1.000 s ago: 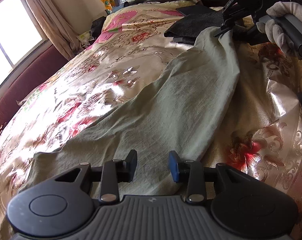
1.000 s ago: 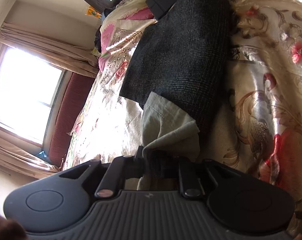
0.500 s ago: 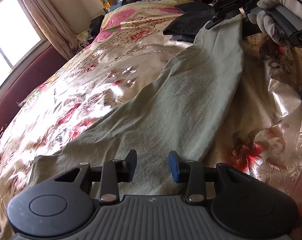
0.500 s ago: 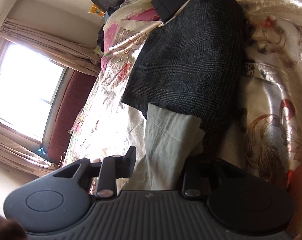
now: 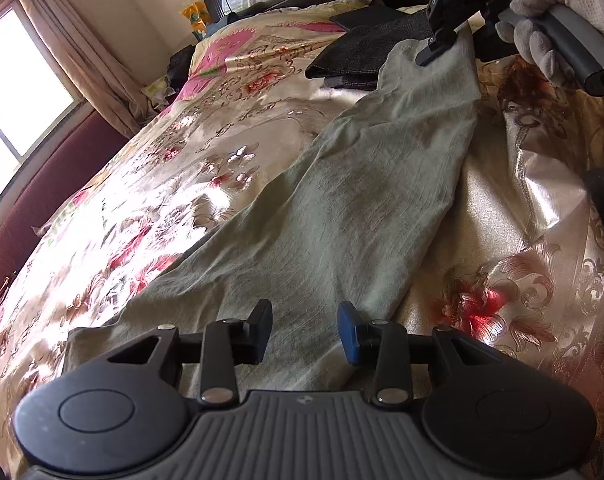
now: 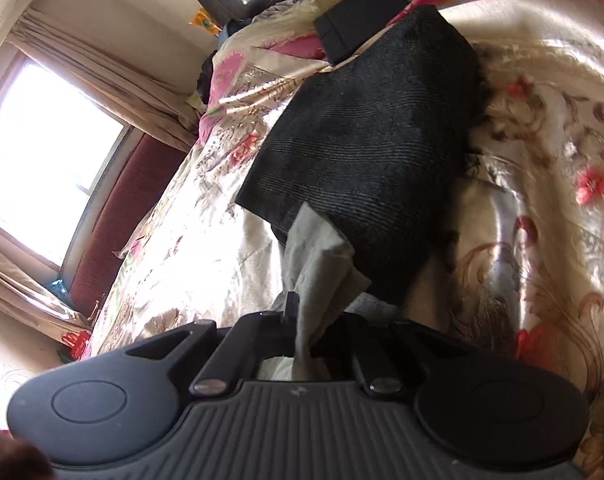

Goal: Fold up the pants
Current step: 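Lower the hem onto the pants and pull it back with the right gripper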

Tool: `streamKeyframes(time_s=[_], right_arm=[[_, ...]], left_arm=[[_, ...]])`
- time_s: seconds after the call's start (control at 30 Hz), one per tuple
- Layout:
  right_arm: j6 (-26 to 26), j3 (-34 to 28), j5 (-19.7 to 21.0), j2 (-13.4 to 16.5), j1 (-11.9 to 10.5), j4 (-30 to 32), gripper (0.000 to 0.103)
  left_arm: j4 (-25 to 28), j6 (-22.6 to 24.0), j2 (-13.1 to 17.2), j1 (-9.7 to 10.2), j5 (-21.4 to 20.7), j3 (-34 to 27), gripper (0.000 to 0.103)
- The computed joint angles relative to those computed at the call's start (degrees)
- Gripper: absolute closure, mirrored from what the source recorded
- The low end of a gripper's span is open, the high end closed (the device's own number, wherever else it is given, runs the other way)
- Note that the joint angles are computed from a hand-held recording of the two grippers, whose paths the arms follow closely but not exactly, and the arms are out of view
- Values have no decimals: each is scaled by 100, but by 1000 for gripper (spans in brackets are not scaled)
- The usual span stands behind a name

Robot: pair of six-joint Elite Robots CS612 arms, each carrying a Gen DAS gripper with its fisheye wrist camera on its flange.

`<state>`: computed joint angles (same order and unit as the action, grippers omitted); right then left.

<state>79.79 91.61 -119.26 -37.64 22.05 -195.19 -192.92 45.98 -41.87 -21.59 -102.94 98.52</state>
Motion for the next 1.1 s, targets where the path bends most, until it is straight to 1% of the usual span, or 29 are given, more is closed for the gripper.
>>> streamKeyframes(time_s=[0.07,0.1,0.2,0.23,0.27,0.33,0.47,0.53,0.63,0.7,0.8,0.87,0.93,1.03,1.1], right_arm=[[220,44,-63,-31,-8,98,99],[242,81,-136,-52,-7,45,99],[65,134,-429,-123,29,-53,99],[10,130,-452,-136,30,-53,99],[-25,113,-404,-160,13,78,99],[-128,54,-256,-202,8,396,99],[-585,-181,-121,-151,89,78,99],[-975,-393,-22,-127,142,118,99],[-1594,-810,278,-41,214,277,99],[-1903,-1150,533,73,256,385,99],[-2282,-1790,1006,337,316,765,99],[-2584,-2325,1277,579,373,1167,99],[-2783,-2886,1615,847,399,1553,99],[-2947,-3680,2090,1257,469,2061,99],[-3039,-4105,2328,1472,528,2361,99]], left_arm=[[-63,-10,-5,26,-64,0,51],[-97,-79,-4,38,-105,-4,51],[18,-205,20,38,-139,-46,47],[53,-185,38,22,-95,-59,47],[67,-157,62,1,-33,-72,47],[60,-172,77,1,-51,-91,47],[113,-422,63,87,-246,-140,46],[42,-521,71,132,-261,-145,46],[-35,-787,84,238,-277,-159,46],[-58,-968,97,316,-247,-179,46],[-70,-1202,126,434,-95,-212,45],[-45,-1398,142,525,-22,-234,43],[-32,-1619,145,647,-112,-248,40],[-168,-1749,146,749,0,-225,39],[-213,-1884,159,818,43,-238,38]])
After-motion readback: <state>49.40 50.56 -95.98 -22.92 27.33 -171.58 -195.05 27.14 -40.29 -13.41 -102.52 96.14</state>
